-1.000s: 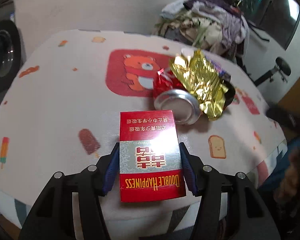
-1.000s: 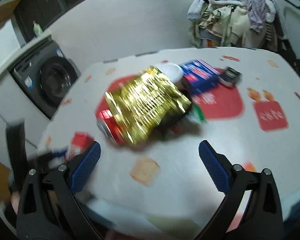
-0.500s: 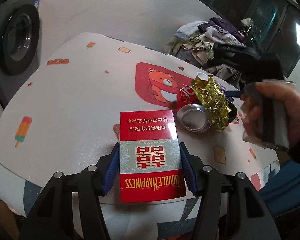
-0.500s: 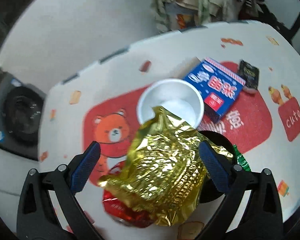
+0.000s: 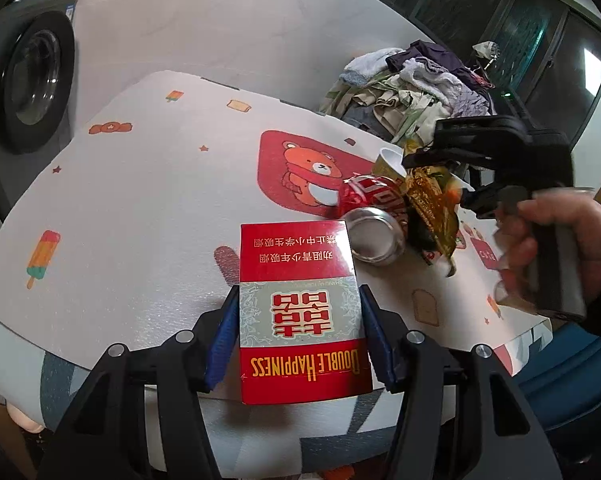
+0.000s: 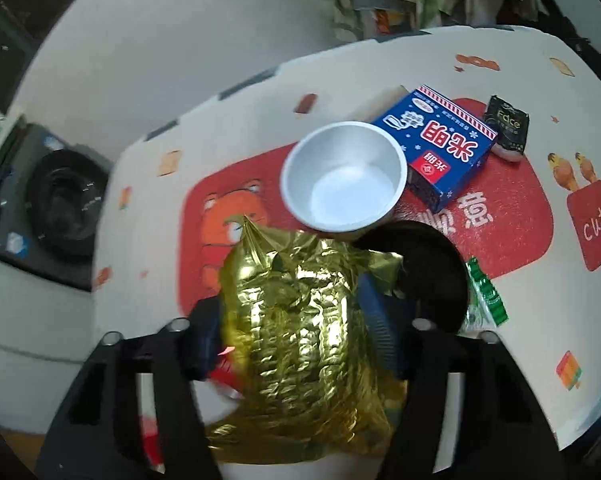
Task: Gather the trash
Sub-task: 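Drop the gold foil into the bin with the right gripper while the left lowers the box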
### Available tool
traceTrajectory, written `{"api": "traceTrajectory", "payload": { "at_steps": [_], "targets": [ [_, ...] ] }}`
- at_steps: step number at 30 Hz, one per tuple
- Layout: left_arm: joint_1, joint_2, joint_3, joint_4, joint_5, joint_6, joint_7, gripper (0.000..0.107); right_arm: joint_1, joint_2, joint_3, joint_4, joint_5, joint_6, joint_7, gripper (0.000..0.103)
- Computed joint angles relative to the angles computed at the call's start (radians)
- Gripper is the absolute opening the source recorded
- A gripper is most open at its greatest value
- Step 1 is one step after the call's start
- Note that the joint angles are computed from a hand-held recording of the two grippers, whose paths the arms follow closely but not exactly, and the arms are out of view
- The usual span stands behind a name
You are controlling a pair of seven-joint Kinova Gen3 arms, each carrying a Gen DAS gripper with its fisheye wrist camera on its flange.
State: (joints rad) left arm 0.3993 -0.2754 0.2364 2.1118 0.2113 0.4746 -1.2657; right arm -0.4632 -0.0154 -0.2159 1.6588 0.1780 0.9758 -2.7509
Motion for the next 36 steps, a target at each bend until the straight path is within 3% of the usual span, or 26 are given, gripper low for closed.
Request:
{"api": "traceTrajectory", "payload": {
  "at_steps": [1, 5, 8, 14, 21, 28, 36],
  "targets": [
    [0.0, -0.002, 0.003, -0.001, -0.003, 0.001, 0.001, 0.056, 0.001, -0.019, 0.001, 0.011, -0.01, -0.015, 0.008, 0.047],
    [-0.005, -0.012, 0.039, -0.013, -0.023, 0.019, 0.033, 0.056, 0.006, -0.076, -0.018, 0.046, -0.005, -0.044, 0.054, 0.026],
    [-0.004, -0.023, 0.065, -0.019, -0.041, 0.039, 0.059, 0.056, 0.02, -0.131, -0.032, 0.097, -0.021, -0.087, 0.068, 0.015],
    [0.0, -0.058, 0.087, -0.032, -0.066, 0.09, 0.095, 0.056, 0.073, -0.277, -0.116, 0.197, -0.004, -0.125, 0.05, 0.013],
    [-0.005, -0.105, 0.143, -0.056, -0.101, 0.158, 0.139, 0.056, 0.132, -0.494, -0.188, 0.302, -0.084, -0.111, 0.066, 0.013],
    [-0.006, -0.161, 0.209, -0.079, -0.122, 0.234, 0.183, 0.056, 0.146, -0.709, -0.225, 0.361, -0.225, -0.056, 0.114, 0.013],
    [-0.007, -0.195, 0.271, -0.088, -0.126, 0.283, 0.208, 0.056, 0.118, -0.817, -0.273, 0.433, -0.437, 0.001, 0.165, 0.013]
  ]
}}
